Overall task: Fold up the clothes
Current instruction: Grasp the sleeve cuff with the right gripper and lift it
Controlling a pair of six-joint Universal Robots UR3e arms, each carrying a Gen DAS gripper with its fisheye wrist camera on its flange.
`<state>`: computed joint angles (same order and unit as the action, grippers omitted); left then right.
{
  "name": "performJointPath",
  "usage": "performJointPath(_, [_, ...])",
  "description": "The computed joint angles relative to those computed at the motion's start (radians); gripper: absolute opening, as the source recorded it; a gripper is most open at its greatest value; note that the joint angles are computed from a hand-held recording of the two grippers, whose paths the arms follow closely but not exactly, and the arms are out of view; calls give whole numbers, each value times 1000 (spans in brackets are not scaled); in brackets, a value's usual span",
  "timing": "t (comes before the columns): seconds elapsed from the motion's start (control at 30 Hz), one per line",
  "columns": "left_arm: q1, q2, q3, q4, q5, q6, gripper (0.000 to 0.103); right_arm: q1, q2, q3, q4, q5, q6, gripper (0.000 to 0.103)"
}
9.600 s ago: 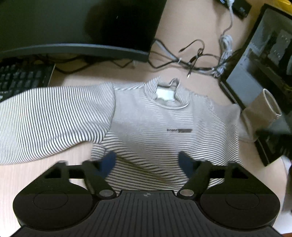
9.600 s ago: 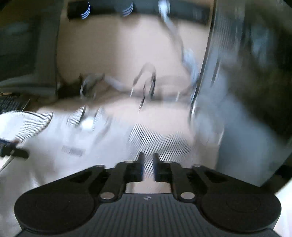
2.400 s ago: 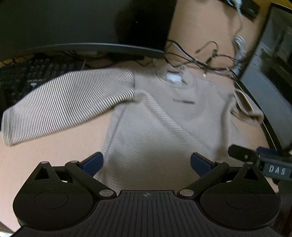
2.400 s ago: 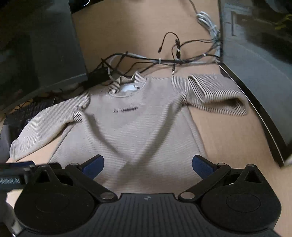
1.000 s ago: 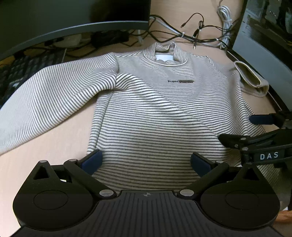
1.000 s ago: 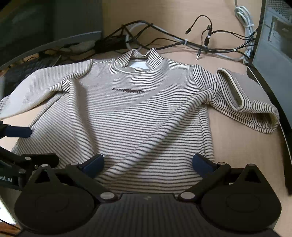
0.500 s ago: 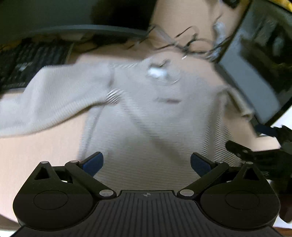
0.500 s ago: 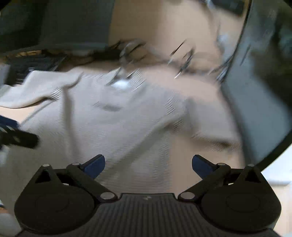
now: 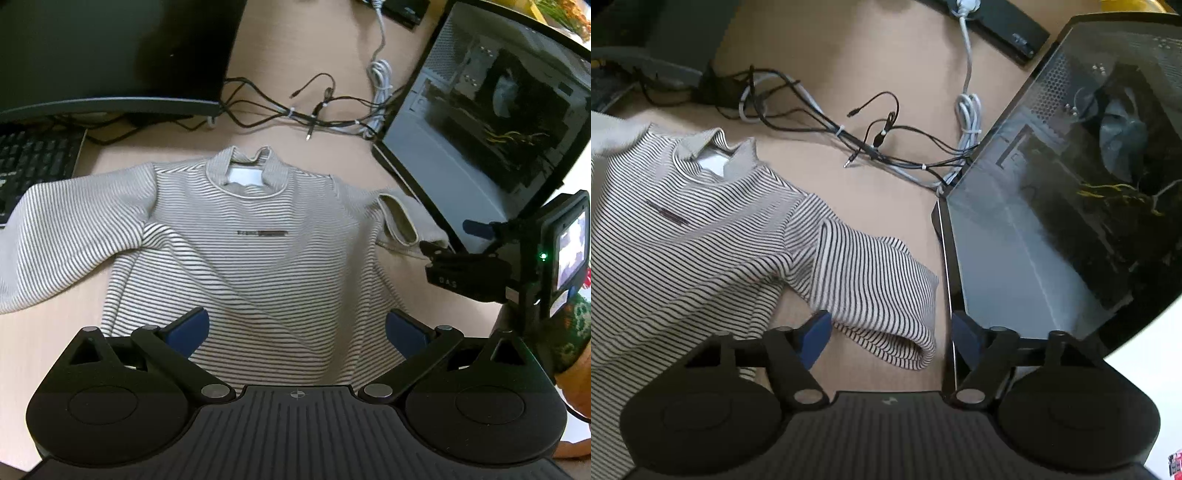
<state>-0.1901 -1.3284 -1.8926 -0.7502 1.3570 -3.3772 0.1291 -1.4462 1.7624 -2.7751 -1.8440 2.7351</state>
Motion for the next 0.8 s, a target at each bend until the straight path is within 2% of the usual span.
performJointPath(0.03, [4,0,-6,4,2,-5,103,-2,9,-7,-2,1,2,52])
performJointPath(0.07, [9,1,-14,8,1,-12,103,-2,18,-14,-8,1,3,50])
performJointPath(0.33, [51,31,-55,12,-25,-24,103,1,93,-53,-72,-2,-57,50])
performJointPath(0.43, [62,46,-61,-6,-29,-21,103,8,83,-63,-61,51,-75,50])
performJointPath(0.5, [70,58,-68,-8,-33,-20,103,24,57,-48,-56,76,-87,56])
performJointPath(0.53, [76,63,-72,-8,-36,-18,103,33,48,-42,-51,85,-91,68])
performJointPath(0.57, [79,67,-73,-11,-38,-17,103,42,52,-35,-59,86,-102,76])
performJointPath(0.7, [85,76,-72,-26,-40,-11,103,72,131,-61,-82,40,-121,74])
performJointPath(0.73, [86,80,-72,-32,-40,-7,103,69,146,-77,-71,37,-110,61])
performJointPath(0.77, [87,85,-72,-40,-39,-3,103,60,153,-95,-44,43,-93,41])
performJointPath(0.8, [88,88,-73,-46,-39,0,103,42,144,-113,-2,68,-69,33])
